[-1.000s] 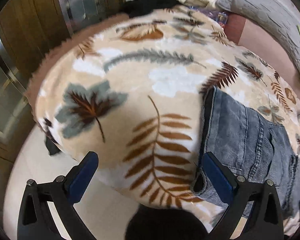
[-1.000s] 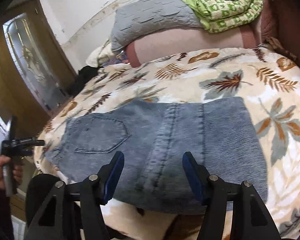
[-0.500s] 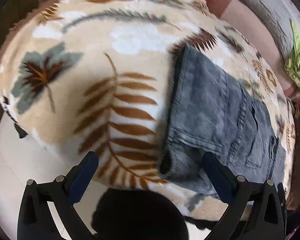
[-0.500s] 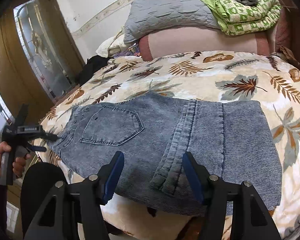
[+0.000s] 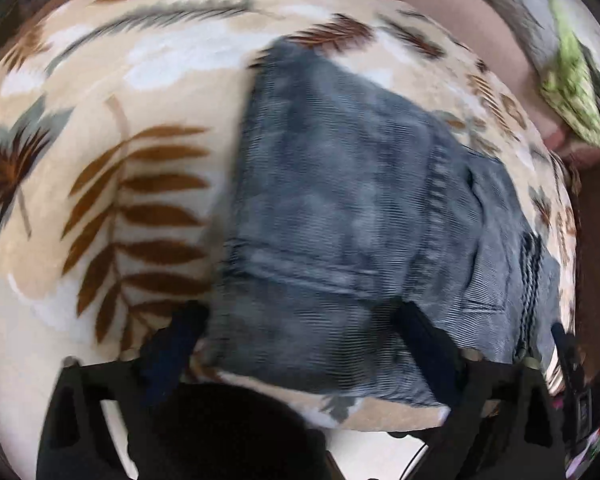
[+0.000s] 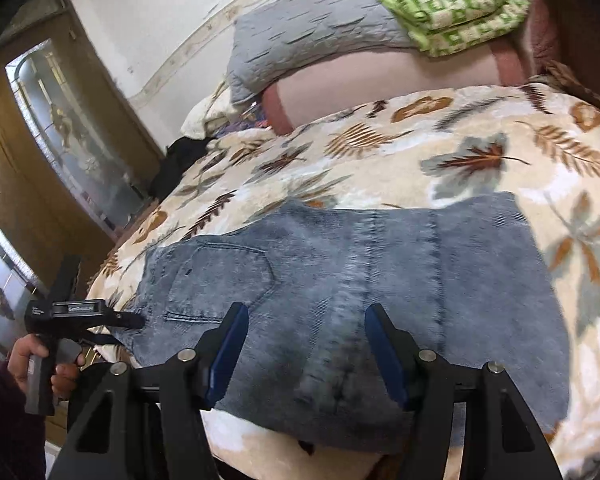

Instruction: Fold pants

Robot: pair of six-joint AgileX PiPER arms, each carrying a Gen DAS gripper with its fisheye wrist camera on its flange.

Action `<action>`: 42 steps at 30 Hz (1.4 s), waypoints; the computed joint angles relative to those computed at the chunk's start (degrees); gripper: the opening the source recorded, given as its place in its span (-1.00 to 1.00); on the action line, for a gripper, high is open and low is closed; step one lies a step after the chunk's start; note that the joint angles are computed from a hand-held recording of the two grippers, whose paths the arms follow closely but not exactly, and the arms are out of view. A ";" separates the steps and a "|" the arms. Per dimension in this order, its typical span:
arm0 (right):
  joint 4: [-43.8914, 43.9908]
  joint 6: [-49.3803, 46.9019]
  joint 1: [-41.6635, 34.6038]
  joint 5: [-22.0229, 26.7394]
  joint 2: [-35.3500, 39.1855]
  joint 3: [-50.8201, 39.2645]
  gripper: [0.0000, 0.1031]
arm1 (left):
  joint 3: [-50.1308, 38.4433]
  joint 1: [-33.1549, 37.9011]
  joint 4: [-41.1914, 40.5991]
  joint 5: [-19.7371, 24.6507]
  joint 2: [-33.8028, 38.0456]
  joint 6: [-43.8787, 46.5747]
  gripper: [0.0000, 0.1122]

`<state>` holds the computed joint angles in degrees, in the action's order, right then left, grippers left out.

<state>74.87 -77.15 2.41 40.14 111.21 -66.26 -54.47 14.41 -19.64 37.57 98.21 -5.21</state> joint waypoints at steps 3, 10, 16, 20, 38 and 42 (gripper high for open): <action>-5.31 3.72 4.62 -0.61 2.18 -4.94 -0.30 | -0.71 -1.36 1.56 -0.95 0.46 -2.32 0.43; -19.01 23.47 13.36 -0.35 12.58 -18.76 -0.33 | -0.66 4.59 -12.16 0.37 0.86 10.64 -0.31; -19.62 22.29 13.50 -1.23 12.30 -16.94 -0.32 | 0.42 3.15 -11.08 -0.98 -2.41 11.04 -0.47; -9.71 12.68 8.85 1.20 8.04 -11.10 -0.32 | 0.68 1.32 -7.97 -2.44 -5.75 8.49 -0.49; 12.41 13.43 -24.24 9.35 8.25 -11.72 -0.32 | -31.81 -37.81 27.45 8.42 0.83 -19.19 -0.53; 12.41 17.56 -28.40 11.05 11.04 -13.93 -0.33 | -48.28 -42.89 24.31 13.01 14.39 -16.61 -0.56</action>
